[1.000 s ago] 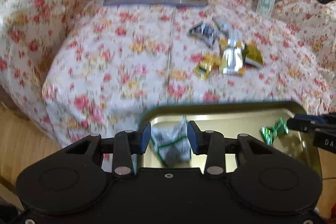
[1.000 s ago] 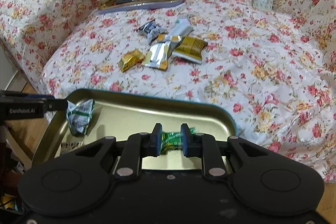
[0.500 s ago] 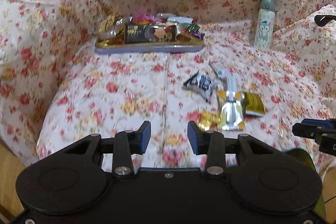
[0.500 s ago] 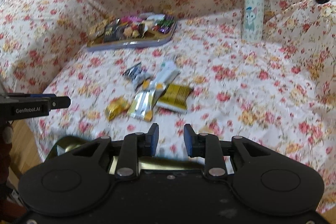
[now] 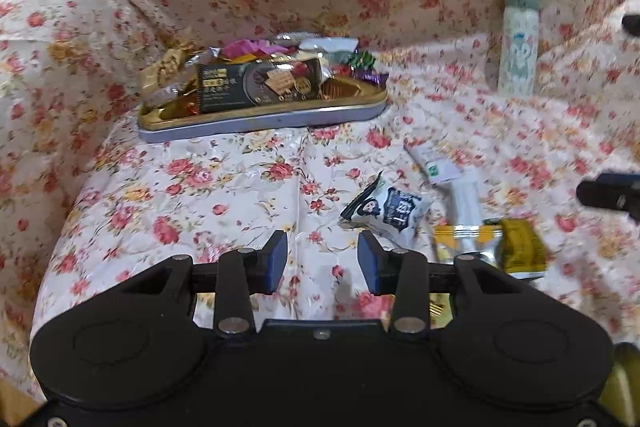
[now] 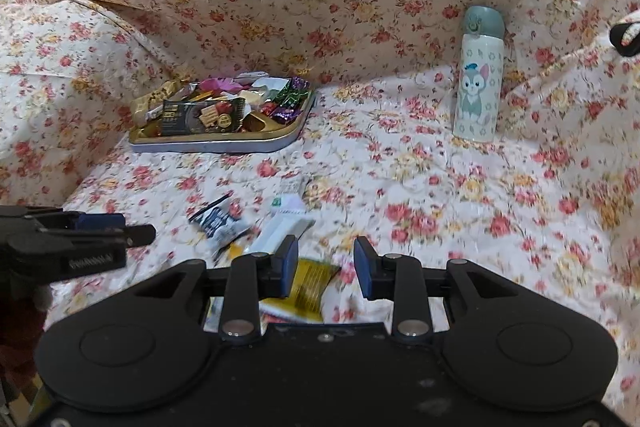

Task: Organize snacks
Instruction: 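Move both open tools back toward the remaining snack wrappers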

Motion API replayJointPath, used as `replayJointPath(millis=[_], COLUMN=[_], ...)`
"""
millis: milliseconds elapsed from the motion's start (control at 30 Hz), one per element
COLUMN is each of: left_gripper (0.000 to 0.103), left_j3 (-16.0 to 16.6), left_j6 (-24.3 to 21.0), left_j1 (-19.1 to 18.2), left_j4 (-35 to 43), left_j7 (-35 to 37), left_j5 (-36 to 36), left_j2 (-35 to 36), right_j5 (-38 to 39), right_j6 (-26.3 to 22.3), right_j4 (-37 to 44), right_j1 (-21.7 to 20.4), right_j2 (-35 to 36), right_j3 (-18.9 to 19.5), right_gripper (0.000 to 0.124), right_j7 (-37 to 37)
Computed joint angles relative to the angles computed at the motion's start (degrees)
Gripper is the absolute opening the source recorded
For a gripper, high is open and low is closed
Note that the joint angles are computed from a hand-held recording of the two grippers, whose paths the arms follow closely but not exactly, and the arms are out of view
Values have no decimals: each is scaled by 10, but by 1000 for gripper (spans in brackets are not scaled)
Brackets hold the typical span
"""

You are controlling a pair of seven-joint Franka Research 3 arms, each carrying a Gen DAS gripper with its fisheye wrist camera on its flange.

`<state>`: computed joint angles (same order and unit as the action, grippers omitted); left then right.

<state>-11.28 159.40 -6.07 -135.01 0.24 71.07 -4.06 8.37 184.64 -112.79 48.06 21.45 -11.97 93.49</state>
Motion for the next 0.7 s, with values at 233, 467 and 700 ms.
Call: replayJointPath(millis=[233,467,700], left_gripper=[49,49,49], left_j3=[13,24,37], left_j6=[10,26,30], left_j1=[-4,-8,-14], left_j4=[30,45,70], left_j7=[27,23,24], left_j5=[0,4,0], left_j2=[47,66,96], right_j5=[-2,-18,-40], right_j6=[-29,-73,-99], right_j4=[75,163,240], right_j1=[-54,-77,-78], right_j2=[53,112,165], right_j3=[54,78,78], right_gripper=[35,35,36], right_j7=[-22,-15,-8])
